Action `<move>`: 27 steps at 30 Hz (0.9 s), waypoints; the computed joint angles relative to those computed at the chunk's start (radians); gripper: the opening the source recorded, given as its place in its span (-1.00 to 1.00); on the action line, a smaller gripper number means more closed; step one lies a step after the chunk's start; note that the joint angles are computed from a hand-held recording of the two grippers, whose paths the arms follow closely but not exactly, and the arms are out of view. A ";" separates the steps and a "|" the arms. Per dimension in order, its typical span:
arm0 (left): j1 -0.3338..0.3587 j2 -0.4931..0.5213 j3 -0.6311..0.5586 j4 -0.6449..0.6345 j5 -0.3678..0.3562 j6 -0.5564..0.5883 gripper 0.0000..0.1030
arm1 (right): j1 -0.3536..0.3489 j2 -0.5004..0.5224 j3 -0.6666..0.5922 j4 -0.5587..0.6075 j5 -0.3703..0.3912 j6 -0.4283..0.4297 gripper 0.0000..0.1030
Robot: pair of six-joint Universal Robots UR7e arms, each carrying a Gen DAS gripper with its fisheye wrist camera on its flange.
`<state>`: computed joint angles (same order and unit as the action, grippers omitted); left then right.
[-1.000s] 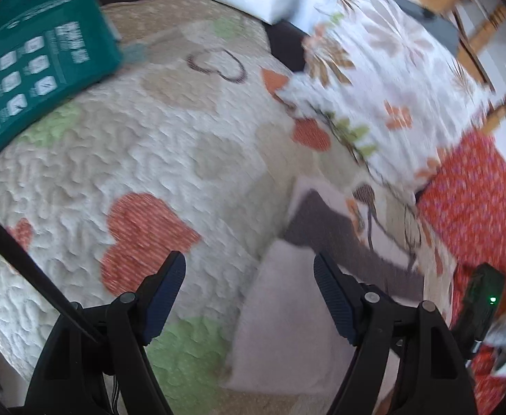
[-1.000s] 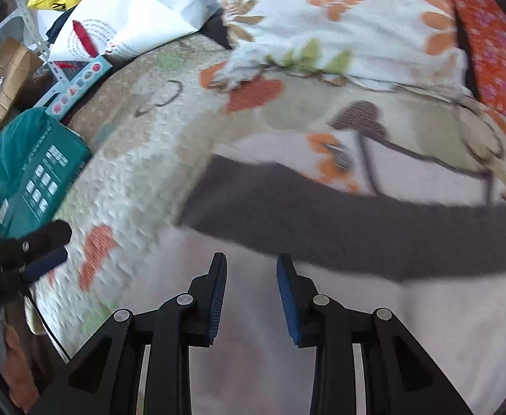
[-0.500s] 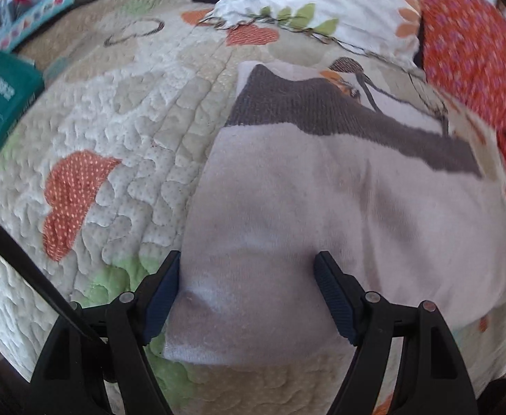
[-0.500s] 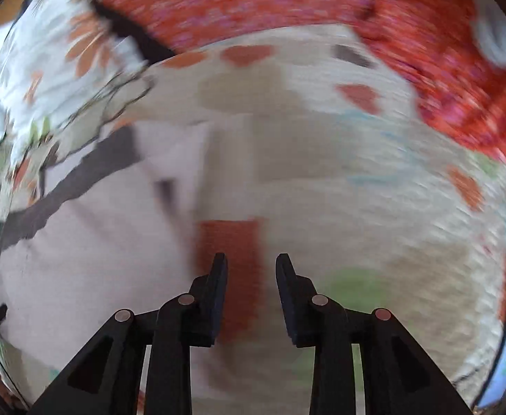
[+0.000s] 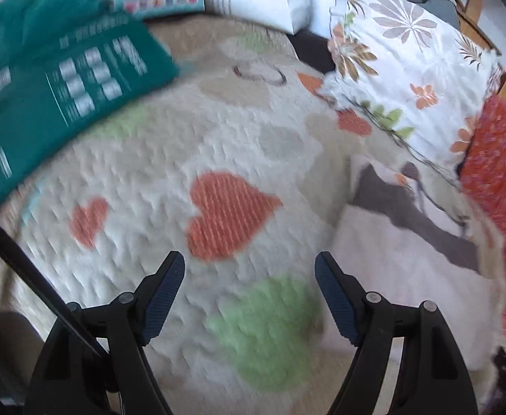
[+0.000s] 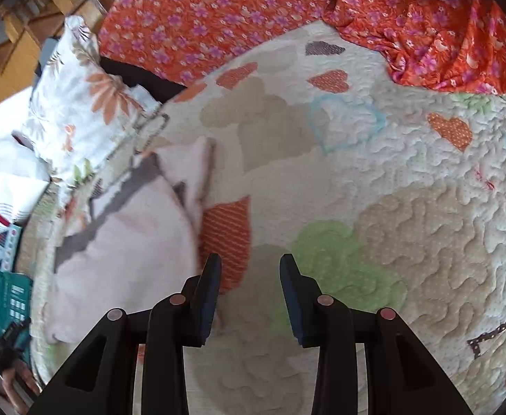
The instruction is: Fold small clothes
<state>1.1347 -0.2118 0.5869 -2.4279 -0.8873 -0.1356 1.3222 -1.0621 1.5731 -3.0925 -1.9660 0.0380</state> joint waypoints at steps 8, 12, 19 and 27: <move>-0.013 0.066 -0.025 0.116 -0.069 0.011 0.61 | 0.025 -0.005 0.018 0.000 0.057 -0.023 -0.15; -0.031 0.161 -0.186 0.187 -0.007 0.127 -0.88 | 0.034 0.009 0.012 -0.017 0.018 -0.057 -0.15; -0.032 0.171 -0.257 0.107 0.167 0.066 -0.97 | 0.021 0.010 0.007 0.001 0.049 -0.035 -0.15; 0.023 -0.078 0.146 0.009 -0.318 -0.161 0.08 | 0.034 0.030 -0.010 0.002 0.033 -0.073 -0.15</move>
